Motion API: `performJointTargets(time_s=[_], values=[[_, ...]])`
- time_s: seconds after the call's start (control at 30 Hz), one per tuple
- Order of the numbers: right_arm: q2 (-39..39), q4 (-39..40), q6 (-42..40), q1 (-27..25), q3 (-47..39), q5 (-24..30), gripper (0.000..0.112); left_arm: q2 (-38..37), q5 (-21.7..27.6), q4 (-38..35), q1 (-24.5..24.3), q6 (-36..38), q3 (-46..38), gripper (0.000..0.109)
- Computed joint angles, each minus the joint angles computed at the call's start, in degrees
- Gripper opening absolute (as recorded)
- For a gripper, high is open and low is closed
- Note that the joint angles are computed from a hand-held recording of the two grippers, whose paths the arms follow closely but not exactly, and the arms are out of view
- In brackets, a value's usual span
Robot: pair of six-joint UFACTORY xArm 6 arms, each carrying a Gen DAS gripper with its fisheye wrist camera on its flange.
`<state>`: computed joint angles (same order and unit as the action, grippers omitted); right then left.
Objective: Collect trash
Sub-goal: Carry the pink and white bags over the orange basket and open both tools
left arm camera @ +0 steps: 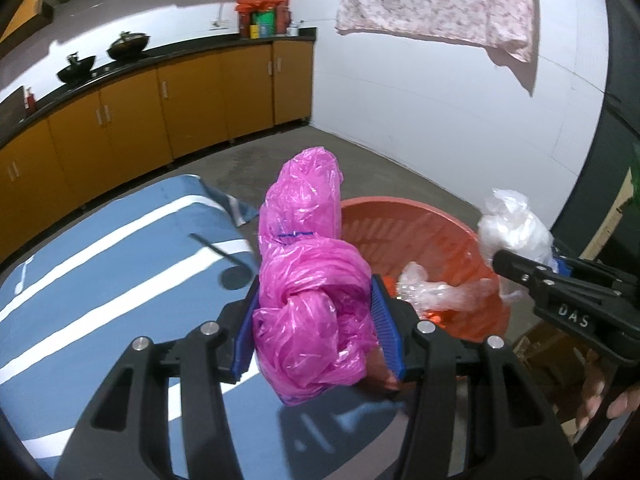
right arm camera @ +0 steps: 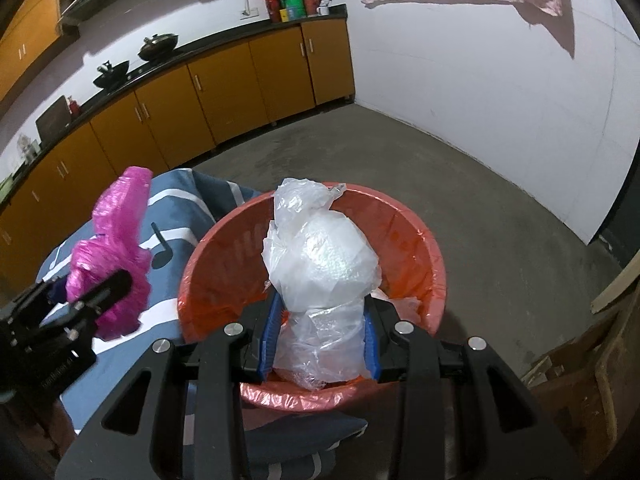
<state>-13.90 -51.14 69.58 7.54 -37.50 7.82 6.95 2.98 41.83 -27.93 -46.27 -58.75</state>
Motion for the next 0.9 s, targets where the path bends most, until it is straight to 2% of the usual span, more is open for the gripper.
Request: performJointTargets(time_s=[0.23, 0.63, 0.73, 0.8, 0.9], values=[[0.7, -3.6, 5.0, -1.3, -0.6, -0.8, 0.035, 4.8, -0.6, -9.4, -2.4, 9.5, -3.7, 0.051], [2.6, -6.9, 9.7, -3.9, -1.1, -4.3, 0.036, 11.0, -0.9, -40.1, -6.3, 39.6, -8.5, 0.052], [2.6, -8.5, 11.7, -5.0, -0.8, -6.0, 0.04, 11.9, -0.1, -49.3, -7.1, 48.0, -9.7, 0.052], [2.3, -10.1, 13.4, -6.0, -0.4, -7.8, 0.049, 12.2, 0.0, -52.1, -7.3, 50.6, -9.9, 0.055], [1.6, -12.0, 15.3, -7.0, 0.3, -9.0, 0.054, 12.5, -0.1, -51.8, -7.0, 50.1, -10.1, 0.064]])
